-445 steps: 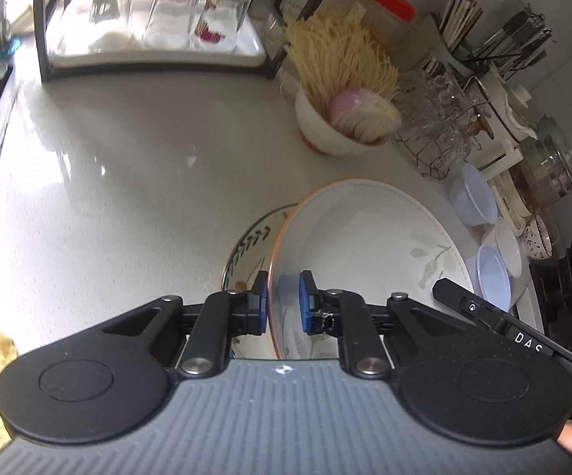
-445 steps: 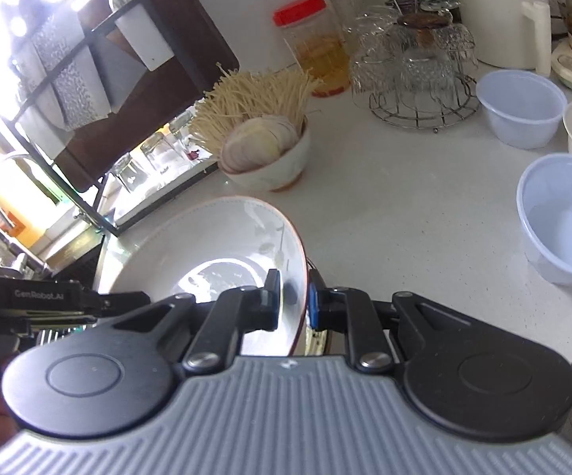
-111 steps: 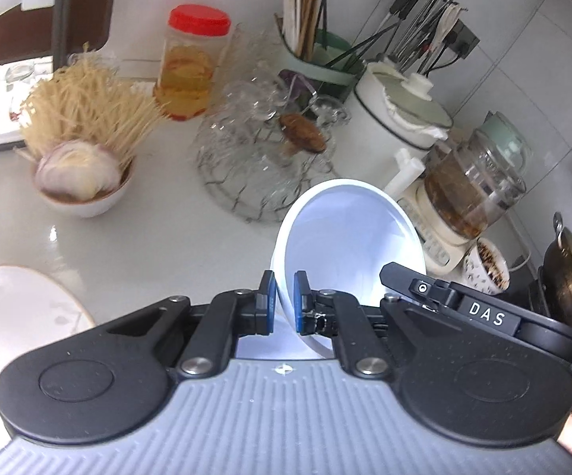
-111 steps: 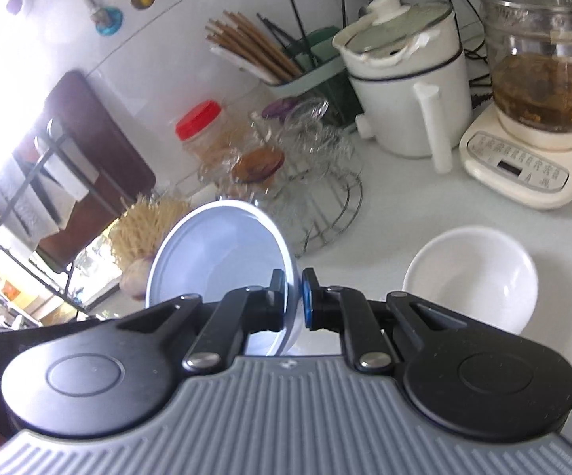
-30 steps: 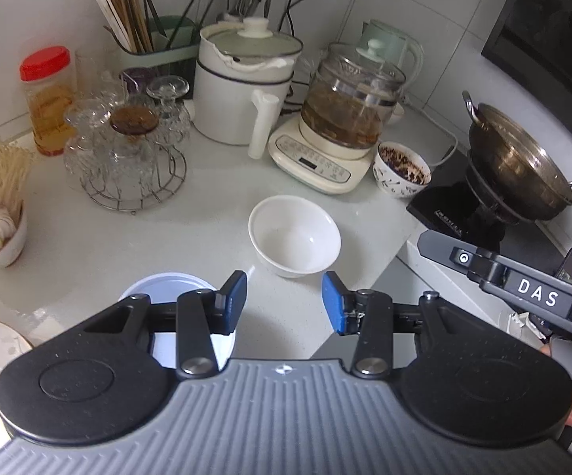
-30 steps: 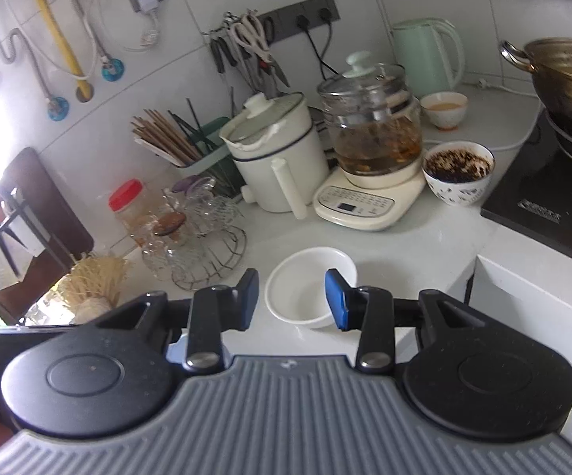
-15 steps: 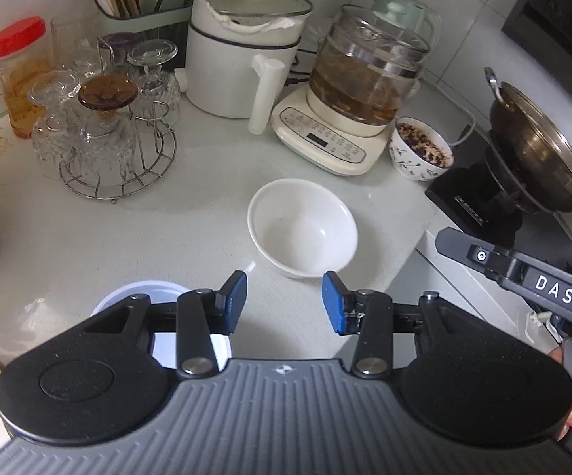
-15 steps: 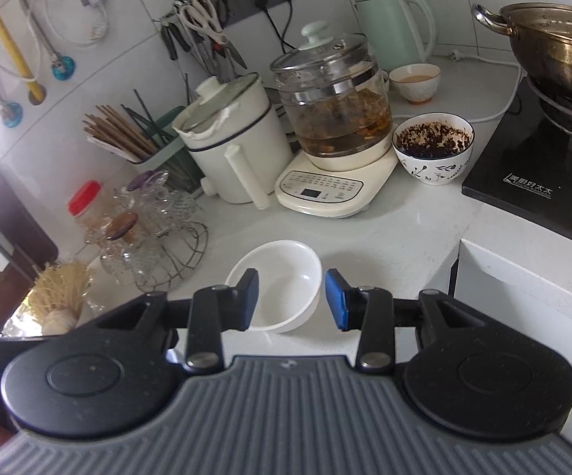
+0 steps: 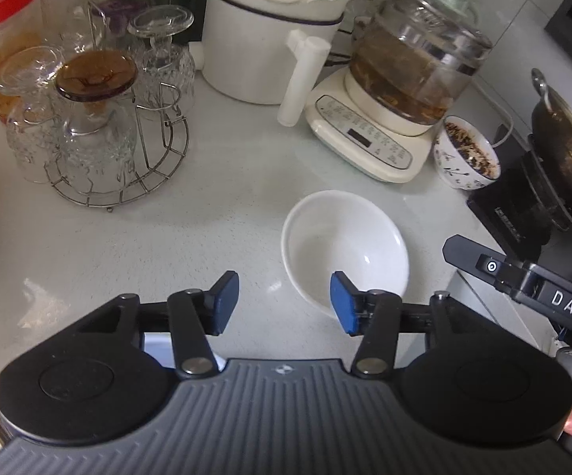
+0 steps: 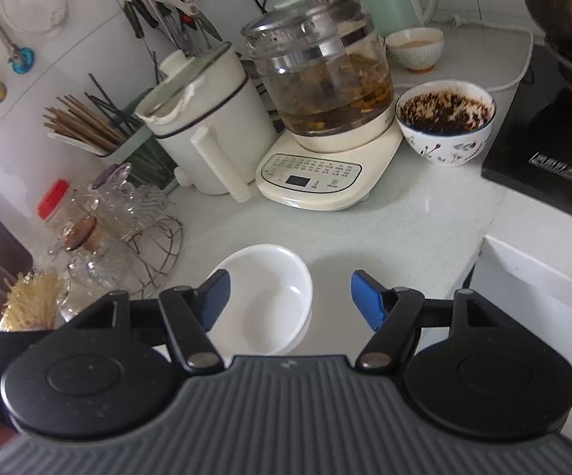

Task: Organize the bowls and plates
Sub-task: 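Move both tools toward the white ceramic bowl, then close both tools on the rim of the white ceramic bowl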

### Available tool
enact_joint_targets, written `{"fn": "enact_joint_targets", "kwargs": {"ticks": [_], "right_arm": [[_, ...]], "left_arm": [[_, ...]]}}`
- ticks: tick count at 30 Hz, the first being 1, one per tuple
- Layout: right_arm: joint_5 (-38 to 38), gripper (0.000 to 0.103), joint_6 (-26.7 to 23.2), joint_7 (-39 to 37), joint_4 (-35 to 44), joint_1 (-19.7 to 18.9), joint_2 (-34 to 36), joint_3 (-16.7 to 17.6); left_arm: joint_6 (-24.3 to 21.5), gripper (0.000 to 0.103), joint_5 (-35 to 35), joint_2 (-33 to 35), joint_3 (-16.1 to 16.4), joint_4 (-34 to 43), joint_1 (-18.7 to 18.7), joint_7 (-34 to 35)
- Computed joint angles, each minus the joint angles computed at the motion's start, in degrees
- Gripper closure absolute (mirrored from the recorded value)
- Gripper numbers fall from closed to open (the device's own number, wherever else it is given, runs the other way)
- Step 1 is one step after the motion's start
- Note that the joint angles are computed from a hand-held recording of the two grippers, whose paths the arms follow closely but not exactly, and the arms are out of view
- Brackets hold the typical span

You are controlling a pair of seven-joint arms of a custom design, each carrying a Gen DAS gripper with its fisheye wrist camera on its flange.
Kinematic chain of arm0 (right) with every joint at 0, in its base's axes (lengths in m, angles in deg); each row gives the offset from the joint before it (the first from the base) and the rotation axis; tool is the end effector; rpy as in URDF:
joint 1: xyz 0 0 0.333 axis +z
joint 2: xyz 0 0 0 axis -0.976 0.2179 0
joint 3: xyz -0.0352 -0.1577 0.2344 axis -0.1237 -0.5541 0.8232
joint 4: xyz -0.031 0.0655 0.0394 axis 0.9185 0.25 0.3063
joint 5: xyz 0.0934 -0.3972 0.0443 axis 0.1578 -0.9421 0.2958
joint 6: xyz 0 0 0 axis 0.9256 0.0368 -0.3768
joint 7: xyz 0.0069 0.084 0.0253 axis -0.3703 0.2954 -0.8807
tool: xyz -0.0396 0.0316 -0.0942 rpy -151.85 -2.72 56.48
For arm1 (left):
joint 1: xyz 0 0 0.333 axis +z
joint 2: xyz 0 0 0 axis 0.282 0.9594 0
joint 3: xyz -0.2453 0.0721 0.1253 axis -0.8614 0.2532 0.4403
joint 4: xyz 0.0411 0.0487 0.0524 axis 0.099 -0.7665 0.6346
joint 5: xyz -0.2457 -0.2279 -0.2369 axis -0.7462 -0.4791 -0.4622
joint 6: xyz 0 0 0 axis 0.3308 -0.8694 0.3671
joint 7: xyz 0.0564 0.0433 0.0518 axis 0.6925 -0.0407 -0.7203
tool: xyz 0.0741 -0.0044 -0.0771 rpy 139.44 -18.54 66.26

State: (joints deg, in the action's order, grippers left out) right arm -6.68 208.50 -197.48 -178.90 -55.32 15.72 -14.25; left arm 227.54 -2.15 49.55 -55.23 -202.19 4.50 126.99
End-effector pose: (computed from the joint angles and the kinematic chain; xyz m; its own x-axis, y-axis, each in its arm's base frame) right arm 0.3684 0.3551 0.4568 -0.2143 -0.8840 -0.4155 -0.6249 0.4510 -0.6372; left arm 0.4979 -0.1995 0.4740 -0.2769 -0.9243 0.2627 -0.8637 0.1196 -0.4896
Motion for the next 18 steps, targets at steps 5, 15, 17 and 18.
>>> {"fn": "enact_joint_targets", "kwargs": {"ticks": [5,15,17,18], "right_arm": [[0.91,0.033,2.28,-0.64,1.64,-0.56,4.11,-1.76],[2.85,0.047,6.3,-4.12,4.06,-0.04,9.37,-4.58],[3.44,0.053,6.7,-4.79,4.6,0.22,10.21,-4.92],[3.54,0.054,6.8,-4.92,4.87,0.31,10.6,-5.04]], "left_arm": [[-1.07,0.046,0.42,4.64,0.09,3.66,0.75,-1.58],[-1.09,0.046,0.8,9.49,-0.31,6.9,1.56,-1.99],[-1.48,0.046,-0.17,9.81,-0.2,7.06,1.61,-1.66],[-1.46,0.046,-0.82,9.97,-0.17,7.04,1.6,-1.22]]}}
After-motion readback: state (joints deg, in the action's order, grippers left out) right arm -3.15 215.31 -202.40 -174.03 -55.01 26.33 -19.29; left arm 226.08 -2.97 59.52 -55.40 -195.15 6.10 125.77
